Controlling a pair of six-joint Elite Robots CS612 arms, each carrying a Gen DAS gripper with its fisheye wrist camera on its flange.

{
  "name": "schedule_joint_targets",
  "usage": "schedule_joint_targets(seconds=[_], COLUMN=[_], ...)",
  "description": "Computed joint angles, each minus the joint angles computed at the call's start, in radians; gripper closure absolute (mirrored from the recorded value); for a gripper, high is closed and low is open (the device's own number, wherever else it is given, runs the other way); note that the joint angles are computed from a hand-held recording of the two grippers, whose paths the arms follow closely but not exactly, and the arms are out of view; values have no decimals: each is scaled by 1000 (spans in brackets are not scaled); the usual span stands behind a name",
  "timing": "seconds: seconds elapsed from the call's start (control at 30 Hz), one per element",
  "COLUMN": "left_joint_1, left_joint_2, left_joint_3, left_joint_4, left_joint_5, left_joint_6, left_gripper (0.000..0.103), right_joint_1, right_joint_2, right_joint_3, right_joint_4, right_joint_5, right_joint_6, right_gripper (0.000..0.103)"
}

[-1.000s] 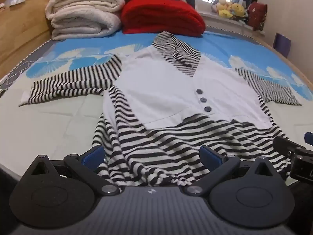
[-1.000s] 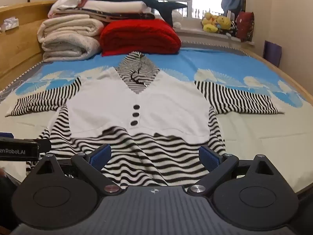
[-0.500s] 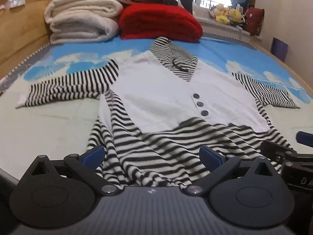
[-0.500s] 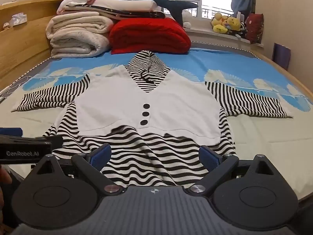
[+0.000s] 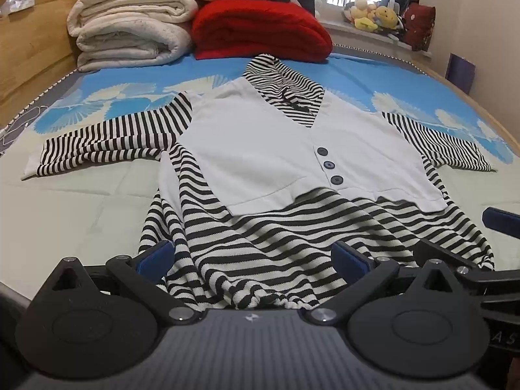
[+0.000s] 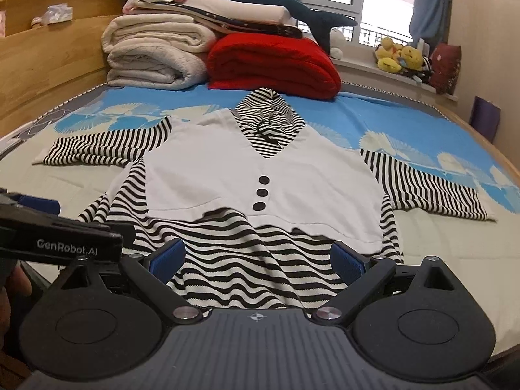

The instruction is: Fold small clothes

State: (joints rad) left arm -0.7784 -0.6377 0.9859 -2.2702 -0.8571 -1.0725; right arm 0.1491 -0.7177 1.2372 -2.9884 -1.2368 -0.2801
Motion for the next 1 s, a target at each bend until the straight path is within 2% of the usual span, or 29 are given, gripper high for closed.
schedule_joint_targets(seconds=[0.4,1.0], left_joint_1=[0,0], left_joint_2=[3,2], left_joint_3=[1,0], left_joint_4=[-22,-14], left_joint_5=[-19,-25], left_joint_6=[25,10], left_gripper=[0,0], right_joint_1=[-1,1], right_joint_2=[3,6], right_joint_3=[-11,-16], right_joint_4=[16,26], right_joint_5=[-28,-31], right_joint_6=[40,34], right_gripper=[7,7])
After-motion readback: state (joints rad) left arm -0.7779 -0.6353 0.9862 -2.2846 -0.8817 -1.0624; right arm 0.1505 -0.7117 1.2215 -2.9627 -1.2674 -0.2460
